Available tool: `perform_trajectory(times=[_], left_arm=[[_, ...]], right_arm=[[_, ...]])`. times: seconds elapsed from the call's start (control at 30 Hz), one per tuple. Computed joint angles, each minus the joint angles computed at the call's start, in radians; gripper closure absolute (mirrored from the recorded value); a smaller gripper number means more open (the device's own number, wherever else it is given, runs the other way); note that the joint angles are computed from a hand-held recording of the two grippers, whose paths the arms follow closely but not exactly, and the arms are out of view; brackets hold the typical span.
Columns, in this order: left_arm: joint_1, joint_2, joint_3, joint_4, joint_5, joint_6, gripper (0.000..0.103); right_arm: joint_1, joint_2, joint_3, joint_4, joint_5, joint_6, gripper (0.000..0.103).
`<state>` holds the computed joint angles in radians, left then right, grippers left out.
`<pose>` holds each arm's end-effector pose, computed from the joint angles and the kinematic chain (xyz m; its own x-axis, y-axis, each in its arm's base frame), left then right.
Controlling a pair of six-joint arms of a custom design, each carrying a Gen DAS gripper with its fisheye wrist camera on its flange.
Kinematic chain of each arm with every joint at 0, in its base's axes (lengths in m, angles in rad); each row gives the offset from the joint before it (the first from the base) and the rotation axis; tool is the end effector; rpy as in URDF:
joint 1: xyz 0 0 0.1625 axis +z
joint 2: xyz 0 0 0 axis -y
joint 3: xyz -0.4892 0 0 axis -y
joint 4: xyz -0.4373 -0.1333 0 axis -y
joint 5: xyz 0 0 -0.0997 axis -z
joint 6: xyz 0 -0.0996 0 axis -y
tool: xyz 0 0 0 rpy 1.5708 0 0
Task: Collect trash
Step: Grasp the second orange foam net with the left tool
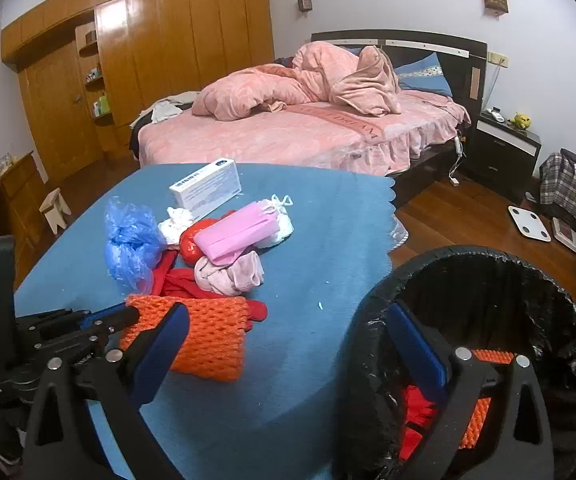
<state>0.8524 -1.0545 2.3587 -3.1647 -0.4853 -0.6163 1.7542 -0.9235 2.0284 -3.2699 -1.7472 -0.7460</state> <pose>-0.1397 -0.4962 0.1500 -0.7869 -0.3217 -0.5266 0.2156 0.6563 -0.7231 0.2286 -0.5973 0.1366 -0.6215 -0.6139 0.4868 -0.7801 0.5420 -0.3125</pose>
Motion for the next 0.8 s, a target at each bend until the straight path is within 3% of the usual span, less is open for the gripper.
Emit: perform_trajectory(times=[0.27,0.43,0.6,0.8], left_arm=[[-0.048,-0.042,0.026,0.0,0.067,-0.032,0.098],[-0.09,-0.118,0.067,0.094,0.144,-0.138,0.098],[-0.133,-0.239,0.112,0.373,0.232,-0.394,0.098],[-0.146,-0.359,0.126,0.713,0.273,-0.665,0.098]], right_arm=[[0.004,0.001,0.001,-0.008,0.006,-0.003,0.006],[0.016,0.011,0.001,-0.004,0.021,-0.006,0.006],[0.031,0.038,0.002,-0.003,0.04,-0.001,0.009],[0.044,0.099,-0.009,-0.012,0.027,-0.003,0.019]])
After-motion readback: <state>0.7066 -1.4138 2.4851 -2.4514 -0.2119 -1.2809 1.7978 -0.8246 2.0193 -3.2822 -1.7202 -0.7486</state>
